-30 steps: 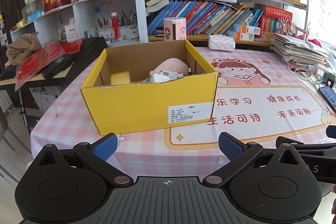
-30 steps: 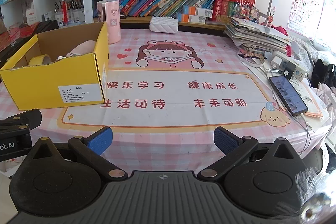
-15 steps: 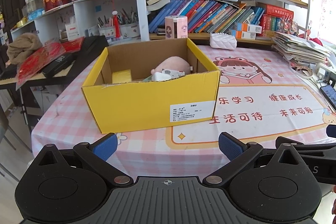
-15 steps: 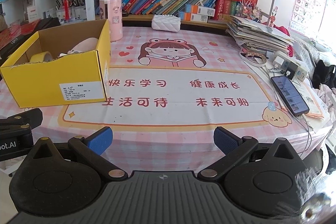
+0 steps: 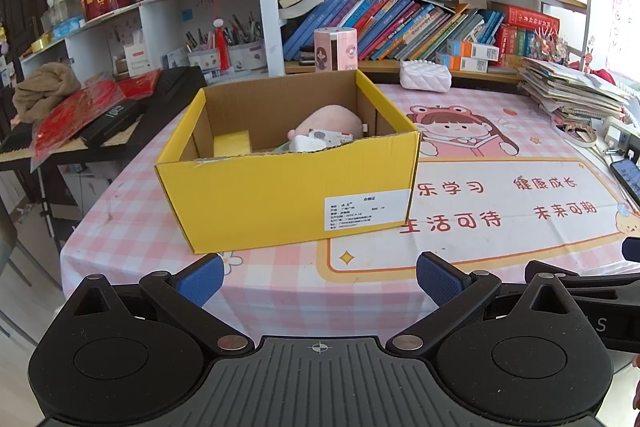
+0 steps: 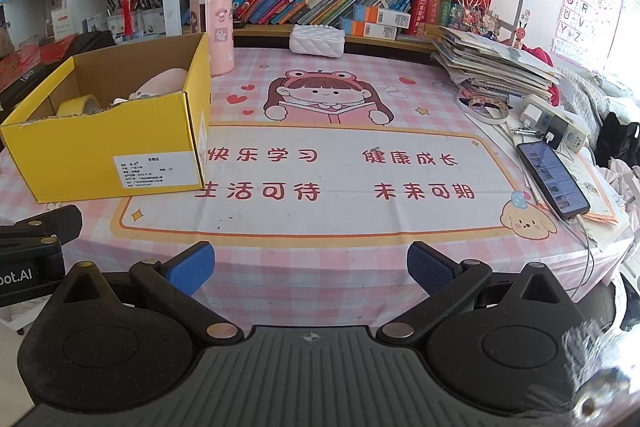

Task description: Organize objects

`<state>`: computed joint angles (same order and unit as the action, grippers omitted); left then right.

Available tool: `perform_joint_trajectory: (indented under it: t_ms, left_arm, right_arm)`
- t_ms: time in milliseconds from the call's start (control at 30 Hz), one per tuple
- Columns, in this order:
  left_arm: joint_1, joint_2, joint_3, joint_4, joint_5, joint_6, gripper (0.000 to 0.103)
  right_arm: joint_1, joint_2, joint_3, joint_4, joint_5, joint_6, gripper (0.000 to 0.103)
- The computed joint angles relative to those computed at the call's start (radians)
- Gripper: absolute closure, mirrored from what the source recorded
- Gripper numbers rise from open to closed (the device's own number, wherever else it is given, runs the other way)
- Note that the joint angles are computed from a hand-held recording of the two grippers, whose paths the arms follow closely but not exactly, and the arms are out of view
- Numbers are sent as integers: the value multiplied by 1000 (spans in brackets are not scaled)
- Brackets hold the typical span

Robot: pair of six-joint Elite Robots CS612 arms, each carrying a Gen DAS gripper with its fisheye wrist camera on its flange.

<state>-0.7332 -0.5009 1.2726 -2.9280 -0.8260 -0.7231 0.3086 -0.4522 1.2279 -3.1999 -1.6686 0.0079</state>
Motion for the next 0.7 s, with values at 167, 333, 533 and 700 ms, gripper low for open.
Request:
perform_joint_trajectory:
  t_ms: [167,333,533,700]
  left_arm:
    - [0,0,0,2,0,-2,0]
    - [0,-1,0,4,0,-3,0]
    - [1,-1,2,1,0,0,0]
    - [1,-1,1,3,0,-2,0]
  right_arm:
    - [1,2,-1,1,3,-5,0]
    - [1,1,0,6,5,-8,0]
    - [1,1,0,5,4,-7,0]
    - [2,2,0,2,4,-7,0]
